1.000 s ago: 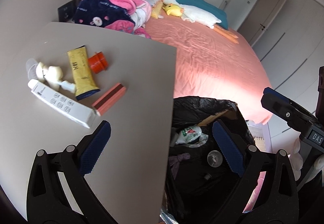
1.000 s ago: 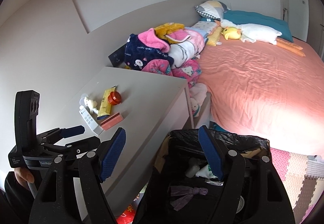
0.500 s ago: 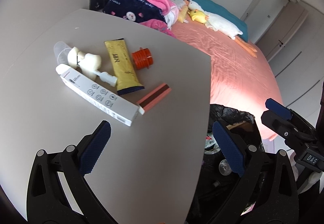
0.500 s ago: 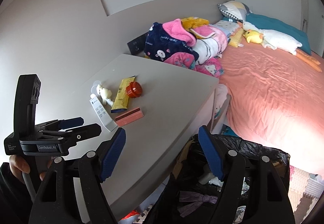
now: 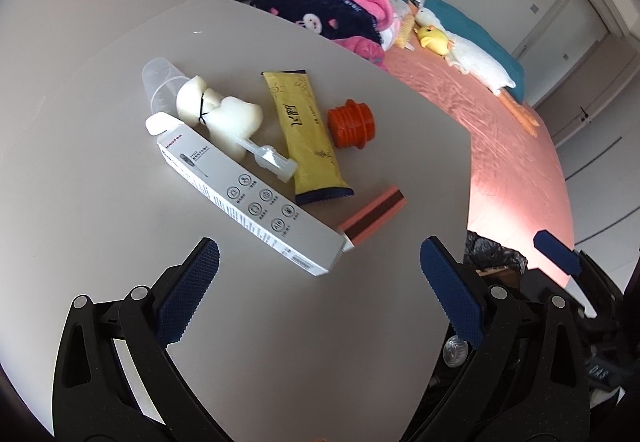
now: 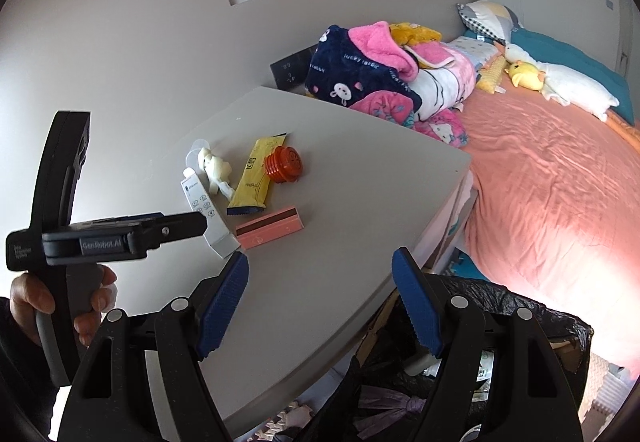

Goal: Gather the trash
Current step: 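Move both tools back to the table toward the white box and pink block, then grasp the white thermometer box with the left tool while the right tool grasps the pink-and-brown block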

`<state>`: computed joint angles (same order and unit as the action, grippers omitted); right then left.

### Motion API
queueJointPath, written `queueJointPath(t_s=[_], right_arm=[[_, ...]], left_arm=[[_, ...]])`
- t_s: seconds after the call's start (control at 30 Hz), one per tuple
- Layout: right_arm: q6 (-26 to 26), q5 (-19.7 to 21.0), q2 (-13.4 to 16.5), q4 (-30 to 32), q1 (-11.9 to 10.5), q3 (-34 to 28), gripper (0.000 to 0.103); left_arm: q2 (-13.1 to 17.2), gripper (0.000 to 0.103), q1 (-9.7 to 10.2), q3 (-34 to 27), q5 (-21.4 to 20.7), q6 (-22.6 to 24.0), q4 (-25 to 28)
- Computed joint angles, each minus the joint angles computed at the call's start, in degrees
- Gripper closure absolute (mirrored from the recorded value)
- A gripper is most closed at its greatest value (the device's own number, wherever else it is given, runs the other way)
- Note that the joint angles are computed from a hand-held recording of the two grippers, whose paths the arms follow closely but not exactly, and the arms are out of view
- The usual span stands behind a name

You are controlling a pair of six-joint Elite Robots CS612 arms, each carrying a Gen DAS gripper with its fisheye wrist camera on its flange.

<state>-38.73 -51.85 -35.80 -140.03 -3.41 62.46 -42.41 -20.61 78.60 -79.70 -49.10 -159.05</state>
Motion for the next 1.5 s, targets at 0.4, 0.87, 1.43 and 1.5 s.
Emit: queueJointPath(t_s=[0.4,0.87,1.43,1.5], right_arm=[[-3.3,-0.6,1.9,4.2,1.6,-3.1,0.028],[-6.5,-2.1,4.2,8.8,3.6,-6.9,0.028],[-8.9,-7.3,6.1,5.1,6.1,-7.6,0.021],[-8.8,-8.2,6.2,4.1,6.4,-7.5,0.021]], left_arm=[[1.5,0.015,1.75,-3.2,-0.2,-3.7,8.6],[2.1,0.027,2.57,-5.9,-0.5,-4.8,17.6],[-1.0,0.068,2.95,0.0,1.2,-5.9,14.4],[-1.3,0.07,2.92,0.7,1.4,-5.9,14.0]])
